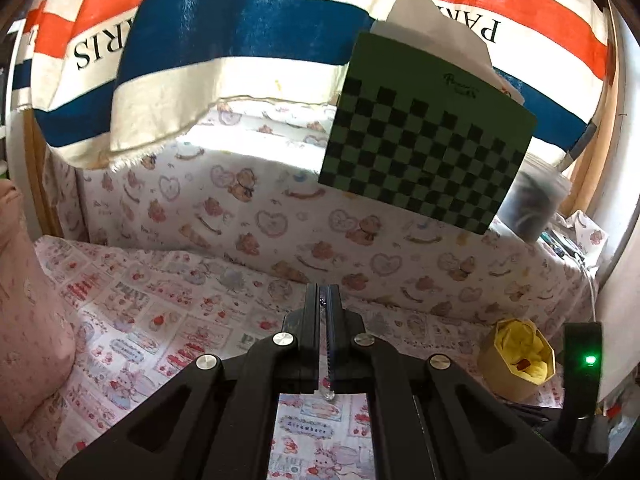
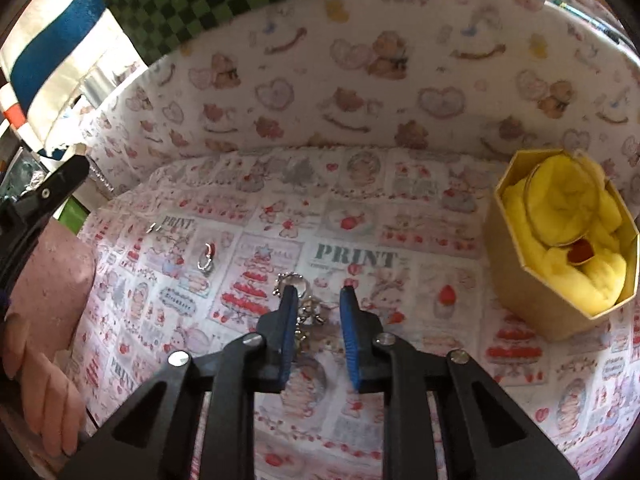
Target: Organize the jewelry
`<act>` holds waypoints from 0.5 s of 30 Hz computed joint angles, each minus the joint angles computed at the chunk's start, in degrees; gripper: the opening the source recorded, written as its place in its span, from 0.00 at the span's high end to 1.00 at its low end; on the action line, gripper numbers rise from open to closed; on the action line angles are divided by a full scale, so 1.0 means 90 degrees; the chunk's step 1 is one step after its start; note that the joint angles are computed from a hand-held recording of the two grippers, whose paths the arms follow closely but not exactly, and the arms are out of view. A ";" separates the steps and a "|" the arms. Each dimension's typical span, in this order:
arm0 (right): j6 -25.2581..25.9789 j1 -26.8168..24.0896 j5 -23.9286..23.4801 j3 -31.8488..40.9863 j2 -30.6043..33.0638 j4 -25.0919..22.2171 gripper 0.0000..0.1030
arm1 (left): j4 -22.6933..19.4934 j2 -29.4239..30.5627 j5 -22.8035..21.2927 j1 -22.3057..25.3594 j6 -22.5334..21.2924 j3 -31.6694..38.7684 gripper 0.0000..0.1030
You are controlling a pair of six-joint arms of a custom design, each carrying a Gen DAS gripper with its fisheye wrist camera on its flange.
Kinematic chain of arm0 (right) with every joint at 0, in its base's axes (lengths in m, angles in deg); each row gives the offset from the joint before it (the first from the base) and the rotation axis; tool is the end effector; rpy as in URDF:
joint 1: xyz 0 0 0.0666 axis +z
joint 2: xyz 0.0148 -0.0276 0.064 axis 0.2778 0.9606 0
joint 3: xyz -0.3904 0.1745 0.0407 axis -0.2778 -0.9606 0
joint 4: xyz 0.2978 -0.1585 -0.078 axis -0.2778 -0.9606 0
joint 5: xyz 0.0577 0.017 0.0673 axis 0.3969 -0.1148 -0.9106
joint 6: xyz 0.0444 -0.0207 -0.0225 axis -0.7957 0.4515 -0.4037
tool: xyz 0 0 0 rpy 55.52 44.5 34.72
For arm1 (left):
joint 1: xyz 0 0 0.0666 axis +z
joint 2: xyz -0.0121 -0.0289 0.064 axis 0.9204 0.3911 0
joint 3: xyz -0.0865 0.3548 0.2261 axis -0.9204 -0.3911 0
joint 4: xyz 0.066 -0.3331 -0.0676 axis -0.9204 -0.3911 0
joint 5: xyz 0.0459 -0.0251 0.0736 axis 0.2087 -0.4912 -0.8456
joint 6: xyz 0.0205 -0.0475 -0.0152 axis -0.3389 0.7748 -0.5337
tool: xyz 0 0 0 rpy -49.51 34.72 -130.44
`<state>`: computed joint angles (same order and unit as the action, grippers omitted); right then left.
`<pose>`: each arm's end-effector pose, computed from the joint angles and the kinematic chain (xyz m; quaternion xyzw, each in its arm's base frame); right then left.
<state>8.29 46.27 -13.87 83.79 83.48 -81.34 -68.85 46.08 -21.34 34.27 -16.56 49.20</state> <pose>0.3499 0.2038 0.3882 -0.0370 0.9571 0.1472 0.2469 0.3095 -0.1835 0.4384 -0.0752 0.8662 -0.1026 0.4832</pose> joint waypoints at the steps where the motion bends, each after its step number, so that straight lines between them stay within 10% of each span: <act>1: -0.0009 0.0004 0.0024 0.0018 0.0024 -0.0015 0.83 | -0.0010 0.0009 -0.0060 -0.0025 0.0008 0.0010 0.98; 15: 0.0157 -0.0389 -0.0430 -0.0368 -0.0457 0.0145 0.91 | 0.0151 -0.0101 -0.0314 -0.0210 -0.0080 -0.0017 0.98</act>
